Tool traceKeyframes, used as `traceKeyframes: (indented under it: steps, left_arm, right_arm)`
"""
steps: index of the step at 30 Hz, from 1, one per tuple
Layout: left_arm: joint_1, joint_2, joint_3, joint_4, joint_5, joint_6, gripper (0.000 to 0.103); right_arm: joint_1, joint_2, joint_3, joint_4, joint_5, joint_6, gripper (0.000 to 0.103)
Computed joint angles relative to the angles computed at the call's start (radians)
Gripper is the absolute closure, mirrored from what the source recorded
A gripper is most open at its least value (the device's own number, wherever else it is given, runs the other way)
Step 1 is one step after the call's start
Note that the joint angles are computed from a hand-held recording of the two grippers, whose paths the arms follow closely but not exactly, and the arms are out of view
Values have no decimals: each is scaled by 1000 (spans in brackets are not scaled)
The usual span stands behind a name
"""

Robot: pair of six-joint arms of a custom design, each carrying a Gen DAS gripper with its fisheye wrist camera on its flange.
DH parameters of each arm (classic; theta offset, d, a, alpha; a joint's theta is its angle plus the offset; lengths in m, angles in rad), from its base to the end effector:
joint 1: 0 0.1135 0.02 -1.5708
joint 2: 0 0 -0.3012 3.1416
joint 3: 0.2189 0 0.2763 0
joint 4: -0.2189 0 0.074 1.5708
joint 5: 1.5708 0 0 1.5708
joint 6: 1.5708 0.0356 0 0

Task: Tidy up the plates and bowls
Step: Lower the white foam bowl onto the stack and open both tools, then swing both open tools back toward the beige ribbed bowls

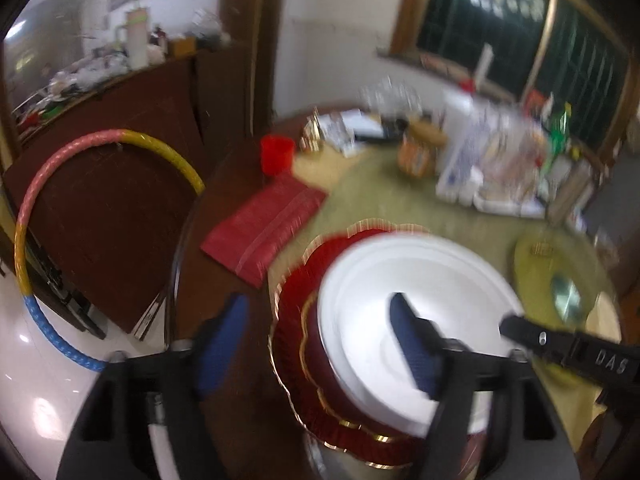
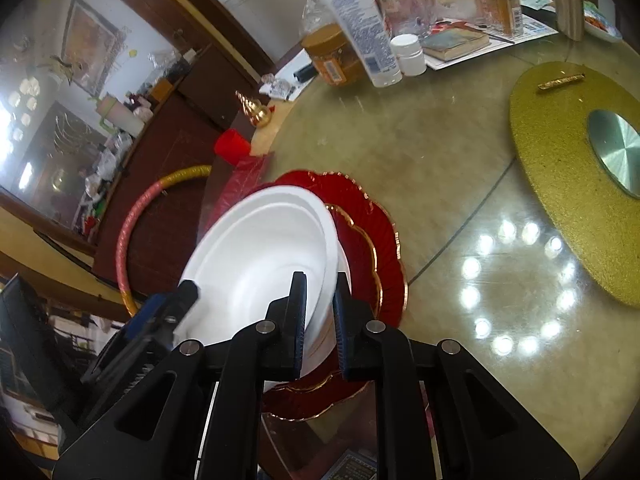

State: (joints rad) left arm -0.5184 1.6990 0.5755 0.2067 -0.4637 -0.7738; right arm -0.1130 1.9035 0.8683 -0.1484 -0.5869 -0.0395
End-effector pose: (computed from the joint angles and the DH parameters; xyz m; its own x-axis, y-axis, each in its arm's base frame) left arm 0.2630 -0.1317 0.1110 -0.6376 -0.3559 -0.6832 -0.3338 0.9269 -0.1713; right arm 0.3468 -0.0195 0.1009 -0.9148 0.0707 -0.3975 -0.1501 0.8544 0.4975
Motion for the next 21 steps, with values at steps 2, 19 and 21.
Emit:
traceKeyframes:
  steps: [2, 19, 21]
  left_arm:
    - [-17, -34, -29, 34, -54, -28, 23]
    - [-293, 90, 121, 118, -126, 102, 20]
    - [-324, 141, 174, 90, -95, 121, 20]
  right_arm:
    - [-40, -22, -28, 29, -45, 10, 87]
    - [-482, -27, -164, 37, -308, -120, 30]
    - [-551, 14, -141, 5, -310, -154, 30]
